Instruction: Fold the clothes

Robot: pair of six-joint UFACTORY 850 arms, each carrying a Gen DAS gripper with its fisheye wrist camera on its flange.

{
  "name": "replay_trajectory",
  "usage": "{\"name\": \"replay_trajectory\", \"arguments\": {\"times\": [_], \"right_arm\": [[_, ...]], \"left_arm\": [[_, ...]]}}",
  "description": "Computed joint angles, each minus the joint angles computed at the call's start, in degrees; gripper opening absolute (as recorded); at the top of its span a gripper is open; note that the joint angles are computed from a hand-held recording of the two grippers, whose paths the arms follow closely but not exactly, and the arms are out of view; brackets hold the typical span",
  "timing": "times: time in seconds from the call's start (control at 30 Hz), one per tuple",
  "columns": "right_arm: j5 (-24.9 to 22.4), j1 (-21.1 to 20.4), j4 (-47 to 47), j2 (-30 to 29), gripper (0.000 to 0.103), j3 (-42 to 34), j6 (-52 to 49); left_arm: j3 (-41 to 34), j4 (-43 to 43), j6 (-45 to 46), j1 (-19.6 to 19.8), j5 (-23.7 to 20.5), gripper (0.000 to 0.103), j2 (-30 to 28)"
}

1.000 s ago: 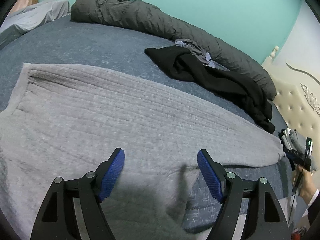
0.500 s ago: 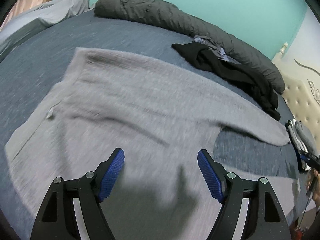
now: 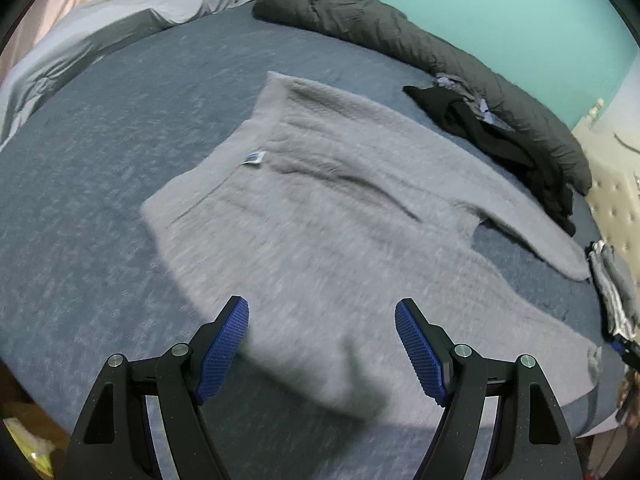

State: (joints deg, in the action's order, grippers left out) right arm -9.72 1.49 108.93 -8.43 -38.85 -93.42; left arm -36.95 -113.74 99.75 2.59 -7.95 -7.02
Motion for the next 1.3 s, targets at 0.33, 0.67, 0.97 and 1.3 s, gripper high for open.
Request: {"name": "replay_trajectory", "arguments": {"times": [0.33, 0.67, 0.97, 1.3], "right_arm": [[-1.9, -1.6, -17.3, 5.6, 0.069, 6.9, 15.5], [-3.5, -5.2, -20.6, 6.5, 0.071, 10.6, 21.8], [-4.6, -7.9, -20.6, 5.2, 0.071, 12.1, 22.9], [-6.9, -8.9, -15.0, 1.4, 0.071, 11.1, 17.3]], "left_arm": [[2.3, 11.6, -10.9, 2.6, -1.7, 0.079, 0.6], [3.1, 6.7, -6.1, 2.7, -1.8, 0.079, 0.6], [3.3, 8.4, -9.4, 2.3, -2.5, 0.079, -0.4], [2.2, 0.3, -4.1, 3.4, -3.6, 0.079, -5.1]]}}
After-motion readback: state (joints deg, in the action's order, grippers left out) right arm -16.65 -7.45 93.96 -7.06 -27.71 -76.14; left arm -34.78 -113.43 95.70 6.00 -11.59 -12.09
